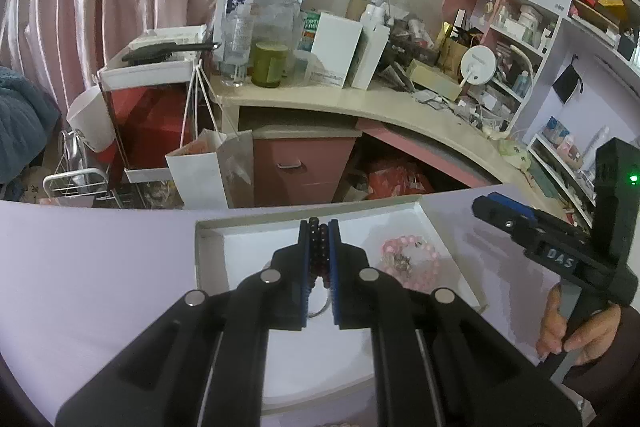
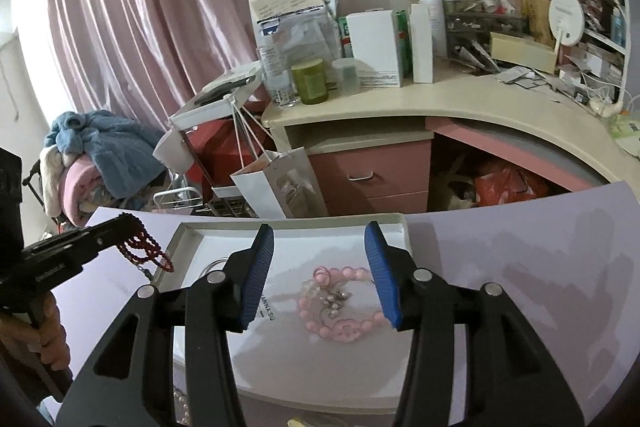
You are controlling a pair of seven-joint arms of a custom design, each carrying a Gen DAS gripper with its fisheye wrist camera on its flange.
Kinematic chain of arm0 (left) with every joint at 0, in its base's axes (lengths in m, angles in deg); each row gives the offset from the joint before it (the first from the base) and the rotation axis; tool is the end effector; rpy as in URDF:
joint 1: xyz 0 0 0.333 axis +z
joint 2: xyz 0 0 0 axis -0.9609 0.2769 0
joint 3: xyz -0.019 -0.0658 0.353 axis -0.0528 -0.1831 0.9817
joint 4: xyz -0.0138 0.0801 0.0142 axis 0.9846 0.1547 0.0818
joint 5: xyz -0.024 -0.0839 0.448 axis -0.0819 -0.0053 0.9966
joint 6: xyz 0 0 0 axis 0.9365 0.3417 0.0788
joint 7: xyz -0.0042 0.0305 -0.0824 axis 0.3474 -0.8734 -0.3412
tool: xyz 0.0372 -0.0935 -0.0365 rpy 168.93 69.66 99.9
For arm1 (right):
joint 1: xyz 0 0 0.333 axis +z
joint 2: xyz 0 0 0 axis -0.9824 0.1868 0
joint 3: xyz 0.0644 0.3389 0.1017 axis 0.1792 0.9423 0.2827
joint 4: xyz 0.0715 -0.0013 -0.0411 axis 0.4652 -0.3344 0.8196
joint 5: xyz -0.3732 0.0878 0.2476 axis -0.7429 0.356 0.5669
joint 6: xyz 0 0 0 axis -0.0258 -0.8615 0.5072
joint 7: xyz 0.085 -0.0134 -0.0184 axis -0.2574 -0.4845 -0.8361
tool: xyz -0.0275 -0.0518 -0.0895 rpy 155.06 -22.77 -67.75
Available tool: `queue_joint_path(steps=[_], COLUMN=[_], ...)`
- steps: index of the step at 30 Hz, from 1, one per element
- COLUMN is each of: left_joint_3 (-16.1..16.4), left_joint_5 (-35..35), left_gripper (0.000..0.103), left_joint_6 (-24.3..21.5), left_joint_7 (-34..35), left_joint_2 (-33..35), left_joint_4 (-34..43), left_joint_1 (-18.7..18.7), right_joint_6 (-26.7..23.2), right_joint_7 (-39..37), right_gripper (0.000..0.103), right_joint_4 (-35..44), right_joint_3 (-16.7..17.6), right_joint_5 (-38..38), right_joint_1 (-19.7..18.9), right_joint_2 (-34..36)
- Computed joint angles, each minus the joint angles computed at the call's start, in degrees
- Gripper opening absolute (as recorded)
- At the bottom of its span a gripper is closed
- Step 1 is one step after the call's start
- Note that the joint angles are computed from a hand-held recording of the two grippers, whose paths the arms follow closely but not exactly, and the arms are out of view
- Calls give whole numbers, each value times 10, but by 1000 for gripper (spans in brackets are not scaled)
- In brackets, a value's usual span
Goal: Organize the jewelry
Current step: 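Carry the necklace and studs to the tray and release them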
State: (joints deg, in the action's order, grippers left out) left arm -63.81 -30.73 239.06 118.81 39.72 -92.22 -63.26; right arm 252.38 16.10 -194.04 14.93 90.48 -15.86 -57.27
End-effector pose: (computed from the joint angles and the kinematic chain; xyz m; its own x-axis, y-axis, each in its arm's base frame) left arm 0.7178 -0.2698 0.4062 -0.5264 -0.8185 0.2300 -0.6587 0.2215 -0.7191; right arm 0.6179 0.1675 0.3916 -0.1291 -0.9621 -0.2404 -0.5976 0.2689 -0.7554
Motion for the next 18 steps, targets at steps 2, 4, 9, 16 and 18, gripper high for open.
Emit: queue_joint_path(steps=[2, 4, 9, 16, 18], left_joint_3=[12, 21, 34, 55, 63], left_joint_5=[7, 13, 26, 50, 59], left_gripper=[9, 9, 9, 10, 23], left_joint_6=[-5, -8, -12, -18, -8], left_joint_7=[-9, -17, -32, -56, -67], left_joint_2=[4, 9, 20, 33, 31], left_joint_4=[5, 10, 20, 36, 35], left_joint_1=[-12, -21, -36, -56, -64], right_joint_6=[-1, -1, 1, 5, 5], right_joint_7=[-1, -2, -8, -30, -38], right_gripper=[49, 49, 49, 49, 49], right_joint_4=[-7, -12, -24, -31, -30], right_joint_3=[-15, -31, -55, -59, -63], right_joint_5=[5, 9, 22, 53, 61], right_joint_1=[16, 34, 62, 72, 77], right_joint_2=[-2, -1, -2, -6, -5])
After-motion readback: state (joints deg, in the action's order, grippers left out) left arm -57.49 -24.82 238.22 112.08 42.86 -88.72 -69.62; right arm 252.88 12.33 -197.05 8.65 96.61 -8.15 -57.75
